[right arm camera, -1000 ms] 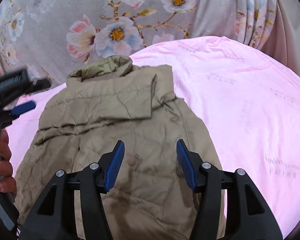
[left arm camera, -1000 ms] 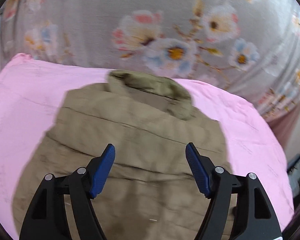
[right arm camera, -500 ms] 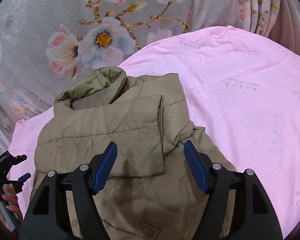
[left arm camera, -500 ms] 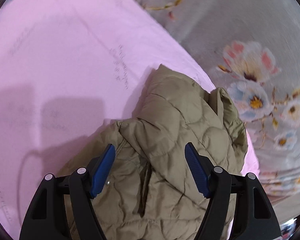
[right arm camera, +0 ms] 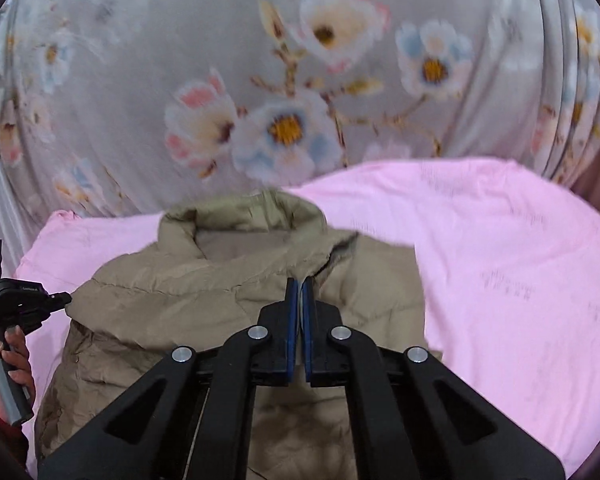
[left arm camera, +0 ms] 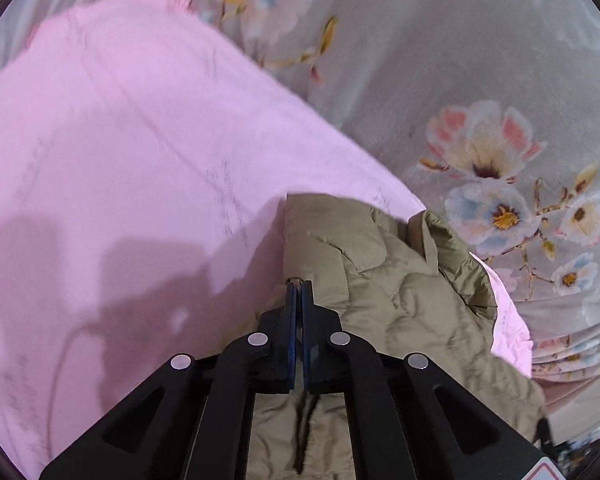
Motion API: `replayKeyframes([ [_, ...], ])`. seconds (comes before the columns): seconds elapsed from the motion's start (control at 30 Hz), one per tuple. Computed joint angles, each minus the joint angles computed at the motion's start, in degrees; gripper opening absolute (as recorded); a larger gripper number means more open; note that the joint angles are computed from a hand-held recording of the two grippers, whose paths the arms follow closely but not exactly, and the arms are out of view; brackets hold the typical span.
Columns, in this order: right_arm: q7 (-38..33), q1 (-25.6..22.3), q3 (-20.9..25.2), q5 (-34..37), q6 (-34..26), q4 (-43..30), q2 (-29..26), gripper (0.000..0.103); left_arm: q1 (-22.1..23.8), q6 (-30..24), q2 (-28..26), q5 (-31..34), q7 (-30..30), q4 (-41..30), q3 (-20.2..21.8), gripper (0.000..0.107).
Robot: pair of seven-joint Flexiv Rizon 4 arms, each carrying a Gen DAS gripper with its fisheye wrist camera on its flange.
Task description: Fold large clothes
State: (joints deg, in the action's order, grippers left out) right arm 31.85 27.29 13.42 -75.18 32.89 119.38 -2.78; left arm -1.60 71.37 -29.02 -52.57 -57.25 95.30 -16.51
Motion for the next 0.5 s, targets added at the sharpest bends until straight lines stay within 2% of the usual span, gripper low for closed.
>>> replayKeyframes([
  [0.07, -2.0, -0.2, -0.3, 3.8, 0.9, -0.1, -1.9, 0.001, -1.2, 2.5, 0.1, 2.8, 0.8, 1.1, 1.4, 0.0],
  [0.17, -1.9, -0.9, -1.1, 10.6, 6.4, 1.7, -5.5, 0.001, -5.1, 1.9, -2.4, 13.8, -6.1, 0.1, 7.6, 0.0],
  [0.23, -0.4, -0.7, -1.9, 10.4, 8.8, 2.8, -6.3, 0.002, -6.8, 3.6, -3.9, 19.3, -8.6, 0.2, 9.9, 0.0],
  [0.27, -1.0, -0.2, -1.9, 11.3, 7.8, 2.5, -6.5, 0.003, -8.6, 4.2, -4.5, 23.0, -11.3, -0.1, 12.5, 0.0],
  [0.33, -3.2, 0.5, -1.9, 13.6, 6.4, 1.7, -6.7, 0.005, -8.7, 3.1, -5.0, 25.2, -13.5, -0.7, 13.3, 0.0],
  [0.4, -4.1, 1.5, -1.5, 15.8, 3.4, 1.2, -6.2, 0.012, -8.9, 3.0, -4.7, 27.9, -15.8, -1.0, 14.3, 0.0],
  [0.47, -2.7, 3.5, -0.7, 17.2, -2.9, 0.3, -5.2, 0.027, -8.9, 5.8, -3.2, 30.6, -17.2, 0.4, 14.9, 0.0],
  [0.5, -1.3, 4.4, -0.3, 16.8, -5.8, 0.2, -4.7, 0.031, -9.0, 8.8, -1.9, 32.2, -17.6, 1.7, 15.1, 0.0],
])
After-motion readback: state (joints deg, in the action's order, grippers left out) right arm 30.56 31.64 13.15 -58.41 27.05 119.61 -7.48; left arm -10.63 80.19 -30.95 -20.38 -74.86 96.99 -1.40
